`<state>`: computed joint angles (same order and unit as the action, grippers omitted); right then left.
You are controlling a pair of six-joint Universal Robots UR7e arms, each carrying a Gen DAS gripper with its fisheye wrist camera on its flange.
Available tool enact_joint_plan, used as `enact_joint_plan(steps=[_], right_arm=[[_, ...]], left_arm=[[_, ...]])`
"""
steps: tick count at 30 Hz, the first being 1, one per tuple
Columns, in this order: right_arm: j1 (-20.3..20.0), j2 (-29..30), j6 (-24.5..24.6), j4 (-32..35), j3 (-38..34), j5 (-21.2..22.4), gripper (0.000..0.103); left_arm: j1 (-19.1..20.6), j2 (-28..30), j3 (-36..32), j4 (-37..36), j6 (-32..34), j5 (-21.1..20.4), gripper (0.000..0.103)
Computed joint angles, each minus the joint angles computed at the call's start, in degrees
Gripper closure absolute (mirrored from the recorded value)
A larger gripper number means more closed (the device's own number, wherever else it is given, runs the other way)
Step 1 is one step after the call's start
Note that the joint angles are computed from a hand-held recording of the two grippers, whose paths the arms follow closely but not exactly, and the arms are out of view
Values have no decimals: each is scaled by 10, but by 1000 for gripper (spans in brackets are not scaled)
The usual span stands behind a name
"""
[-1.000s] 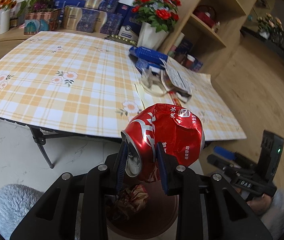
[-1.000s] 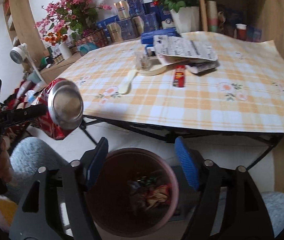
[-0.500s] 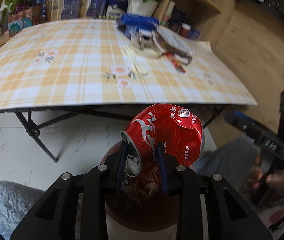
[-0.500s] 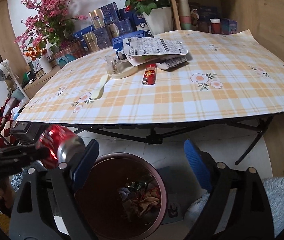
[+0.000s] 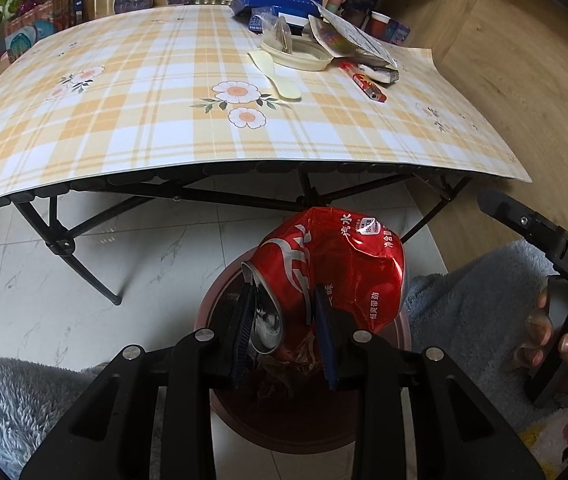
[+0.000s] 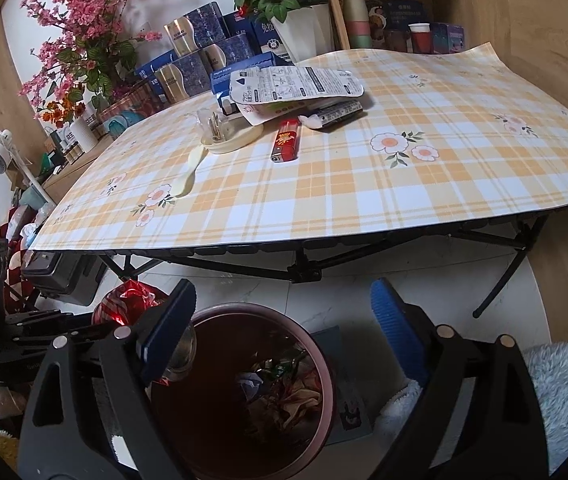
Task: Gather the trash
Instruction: 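Lower the red can and green wrapper into the brown bin and open both grippers, then move both grippers back up over the table toward the remaining trash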
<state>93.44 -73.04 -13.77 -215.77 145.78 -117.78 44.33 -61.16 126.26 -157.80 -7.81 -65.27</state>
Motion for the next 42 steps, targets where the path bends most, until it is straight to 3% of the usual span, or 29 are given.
enact_joint_plan(steps=[12, 13, 15, 21, 32, 42], right_arm=[[3, 6, -2, 5, -2, -6, 15], [3, 6, -2, 6, -3, -7, 15], [3, 6, -1, 6, -3, -7, 15], [5, 7, 0, 7, -4, -10, 14], [5, 10, -1, 9, -3, -11, 13], [7, 11, 1, 27, -10, -20, 6]], left_arm=[[2, 0, -2, -1, 0, -7, 73], [3, -1, -1, -5, 0, -9, 72], [4, -3, 2, -16, 1, -14, 55], [-2, -10, 16, -67, -11, 12, 30], [-3, -13, 19, -87, -33, 43, 15], [0, -14, 19, -86, -38, 45, 13]])
